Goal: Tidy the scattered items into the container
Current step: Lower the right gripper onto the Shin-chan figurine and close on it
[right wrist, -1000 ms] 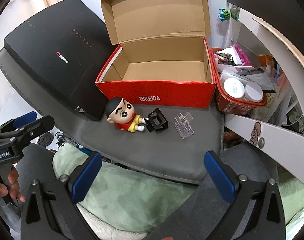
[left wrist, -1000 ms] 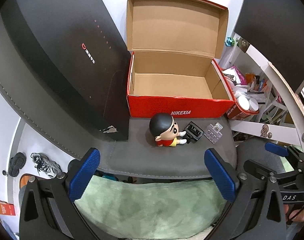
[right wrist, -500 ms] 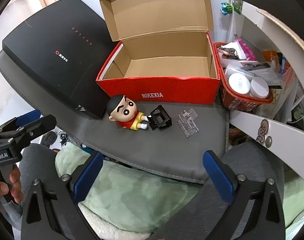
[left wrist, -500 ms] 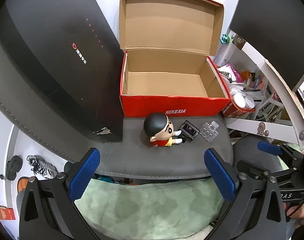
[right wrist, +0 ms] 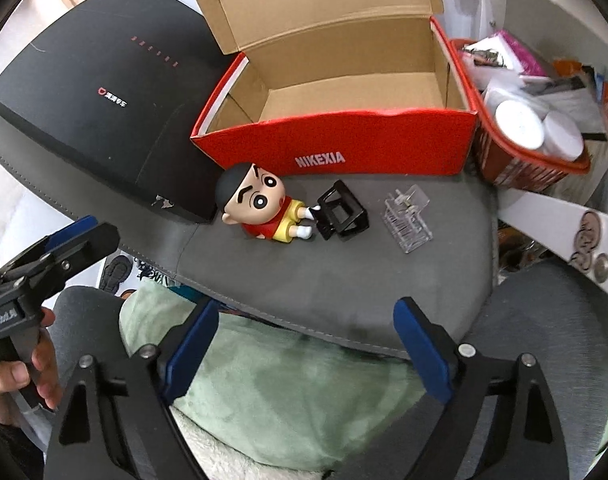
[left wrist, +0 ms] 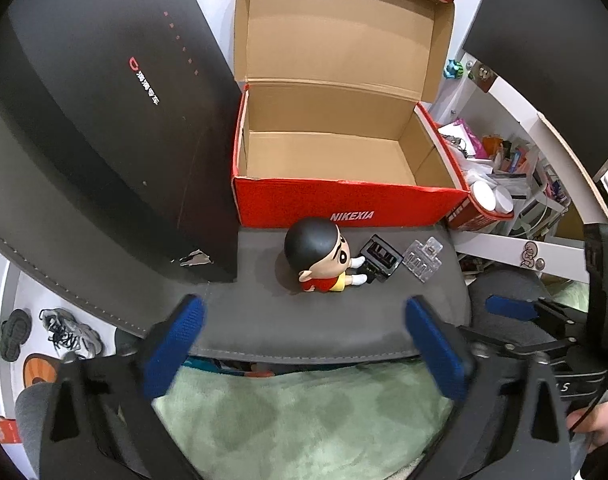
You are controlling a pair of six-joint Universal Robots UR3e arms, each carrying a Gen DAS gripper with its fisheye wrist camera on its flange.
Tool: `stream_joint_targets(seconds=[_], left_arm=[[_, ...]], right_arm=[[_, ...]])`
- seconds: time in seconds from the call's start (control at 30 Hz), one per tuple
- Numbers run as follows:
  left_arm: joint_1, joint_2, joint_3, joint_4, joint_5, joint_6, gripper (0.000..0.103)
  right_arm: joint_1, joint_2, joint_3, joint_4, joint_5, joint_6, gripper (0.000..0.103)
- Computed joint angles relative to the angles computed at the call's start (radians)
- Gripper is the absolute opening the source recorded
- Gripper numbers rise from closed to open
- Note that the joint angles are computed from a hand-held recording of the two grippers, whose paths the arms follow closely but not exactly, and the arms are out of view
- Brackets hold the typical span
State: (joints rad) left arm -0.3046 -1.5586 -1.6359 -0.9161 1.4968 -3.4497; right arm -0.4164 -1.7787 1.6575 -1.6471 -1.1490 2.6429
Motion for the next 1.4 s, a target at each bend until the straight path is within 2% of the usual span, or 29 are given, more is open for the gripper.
stream_joint_targets(seconds=[0.47, 0.6, 0.77, 0.93, 1.07, 1.3, 1.4], left_arm=[[0.024, -0.081, -0.010, 0.070, -0.021, -0.003, 0.092], [0.025, -0.131, 0.024, 0.066, -0.023, -0.009, 0.092], [0.029, -0.181, 0.062, 0.062, -0.028, -0.003, 0.093], [0.046, -0.212, 0.080, 0.071, -0.068, 0.010, 0.093], [0.055, -0.238, 0.091, 0.087, -0.101, 0.022, 0.093], [0.059, -0.296, 0.122, 0.101, -0.136, 0.016, 0.092], [0.057, -0.319, 0.142, 0.107, -0.143, 0.028, 0.092]], right_arm=[[0.043, 0.130, 0.017, -0.071, 0.027, 0.127, 0.089], [0.041, 0.167, 0.024, -0.085, 0.063, 0.141, 0.078], [0.044, 0.230, 0.027, -0.130, 0.104, 0.160, 0.071], [0.037, 0.293, 0.035, -0.173, 0.156, 0.180, 0.056], [0.030, 0.326, 0.053, -0.194, 0.202, 0.181, 0.053], [0.028, 0.389, 0.056, -0.208, 0.256, 0.187, 0.036], [0.041, 0.414, 0.047, -0.238, 0.254, 0.211, 0.035]])
